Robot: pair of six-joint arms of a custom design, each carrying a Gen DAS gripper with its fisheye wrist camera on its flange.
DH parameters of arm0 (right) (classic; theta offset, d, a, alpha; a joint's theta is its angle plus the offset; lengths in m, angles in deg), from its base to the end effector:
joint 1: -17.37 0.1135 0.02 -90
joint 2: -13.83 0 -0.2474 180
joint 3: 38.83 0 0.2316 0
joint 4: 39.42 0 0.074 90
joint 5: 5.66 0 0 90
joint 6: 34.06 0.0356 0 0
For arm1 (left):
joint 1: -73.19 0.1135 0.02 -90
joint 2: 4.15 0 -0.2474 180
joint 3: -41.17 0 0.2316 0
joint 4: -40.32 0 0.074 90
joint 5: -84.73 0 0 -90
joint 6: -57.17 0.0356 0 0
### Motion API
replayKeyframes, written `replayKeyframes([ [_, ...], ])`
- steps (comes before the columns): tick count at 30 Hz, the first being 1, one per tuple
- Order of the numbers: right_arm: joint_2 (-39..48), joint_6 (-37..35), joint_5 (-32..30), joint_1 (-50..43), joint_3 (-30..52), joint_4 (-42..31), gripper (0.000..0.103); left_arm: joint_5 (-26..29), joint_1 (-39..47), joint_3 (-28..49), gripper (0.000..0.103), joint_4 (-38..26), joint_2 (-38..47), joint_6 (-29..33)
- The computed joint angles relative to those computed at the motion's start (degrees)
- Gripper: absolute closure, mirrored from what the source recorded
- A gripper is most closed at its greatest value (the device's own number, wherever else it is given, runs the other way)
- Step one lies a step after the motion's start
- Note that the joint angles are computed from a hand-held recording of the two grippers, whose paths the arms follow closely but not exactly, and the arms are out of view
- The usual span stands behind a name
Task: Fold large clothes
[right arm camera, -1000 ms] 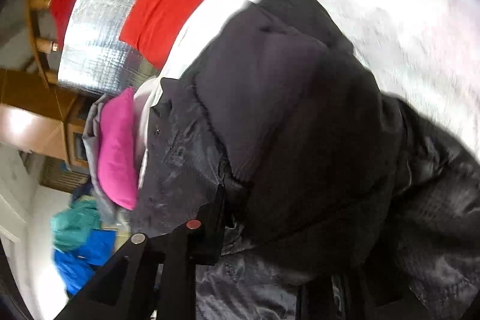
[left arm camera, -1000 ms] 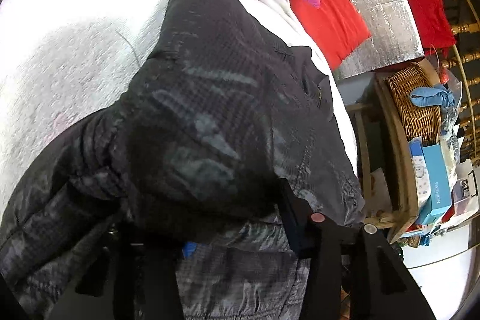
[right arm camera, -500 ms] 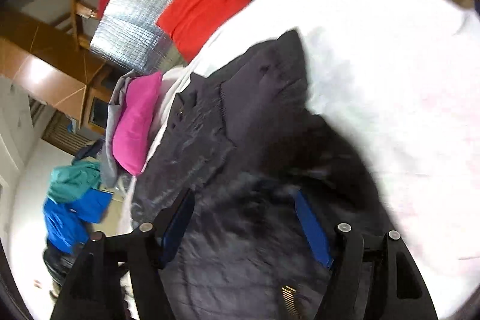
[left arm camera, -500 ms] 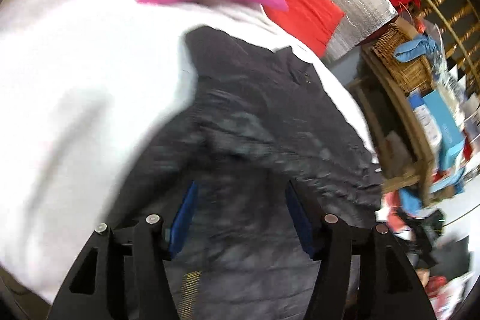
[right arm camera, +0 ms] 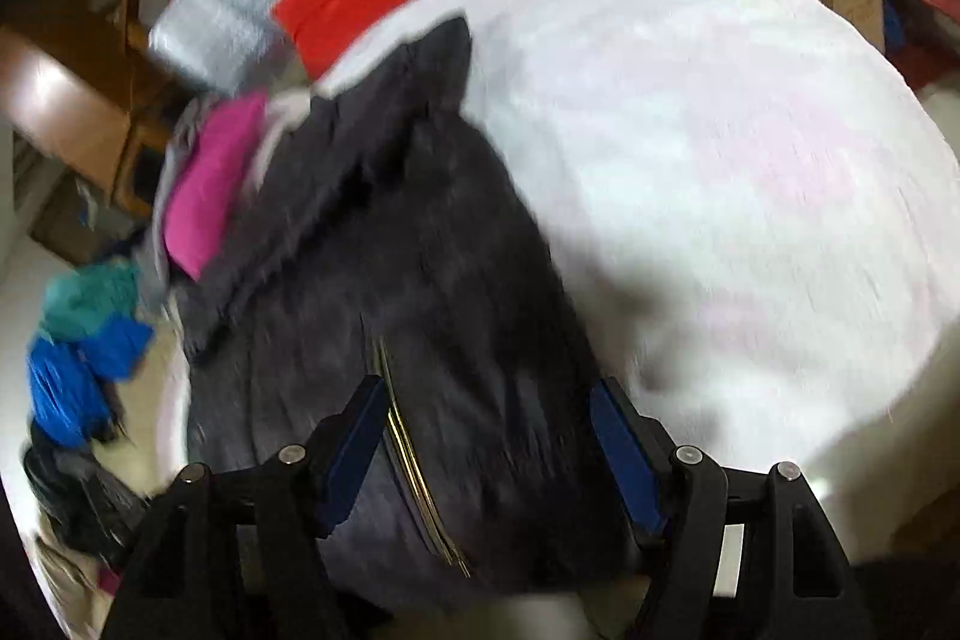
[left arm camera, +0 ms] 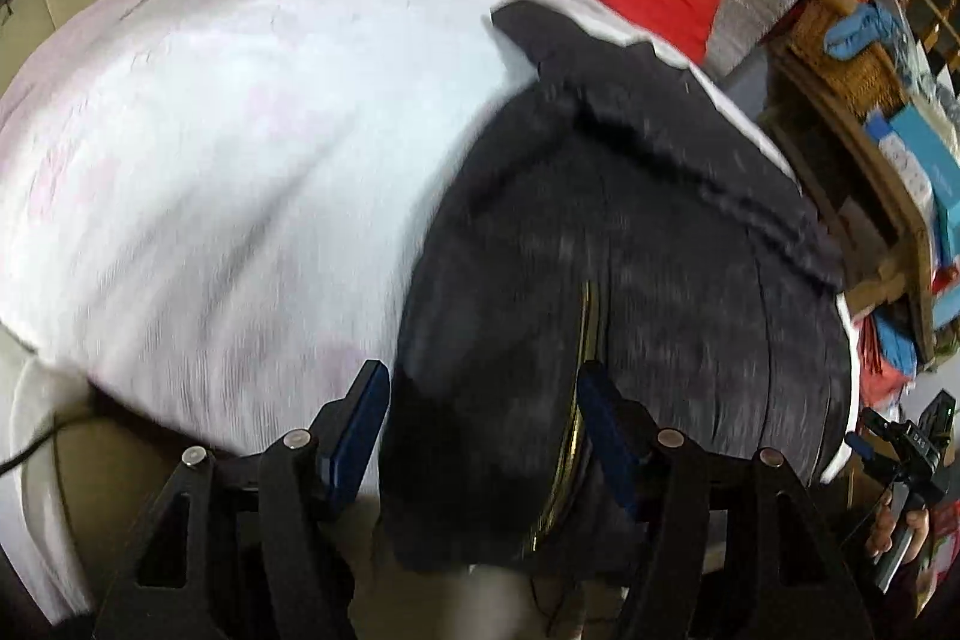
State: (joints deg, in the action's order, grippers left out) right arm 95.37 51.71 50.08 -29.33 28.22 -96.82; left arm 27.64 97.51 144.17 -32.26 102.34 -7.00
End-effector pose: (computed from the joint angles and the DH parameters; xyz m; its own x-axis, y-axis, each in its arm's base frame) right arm 0.1792 -0.1609 0.2020 -0.6856 0.6386 -0.3495 0.4321 0.7433 0.5107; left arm 0.3236 0.1250 0.2358 -0.8948 -0.0030 -0.4464 0.1814 0.9112 -0.3698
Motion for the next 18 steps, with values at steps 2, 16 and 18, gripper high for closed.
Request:
replayKeyframes([
  [2,-1.94,-3.57,3.6,1.2,-1.75,-2.43,0.03,-0.5,0.65,-1.83,0.037,-0.8,-1.07,1.46],
  [16,-1.04,-9.41,13.19,2.32,-5.8,-3.72,0.026,-3.33,4.43,-8.53,0.029,-4.5,-3.23,5.18],
  [18,-0.76,-10.78,8.81,-1.29,-3.4,-6.06,0.026,-1.82,4.9,-8.82,0.029,-3.29,-4.24,5.07],
])
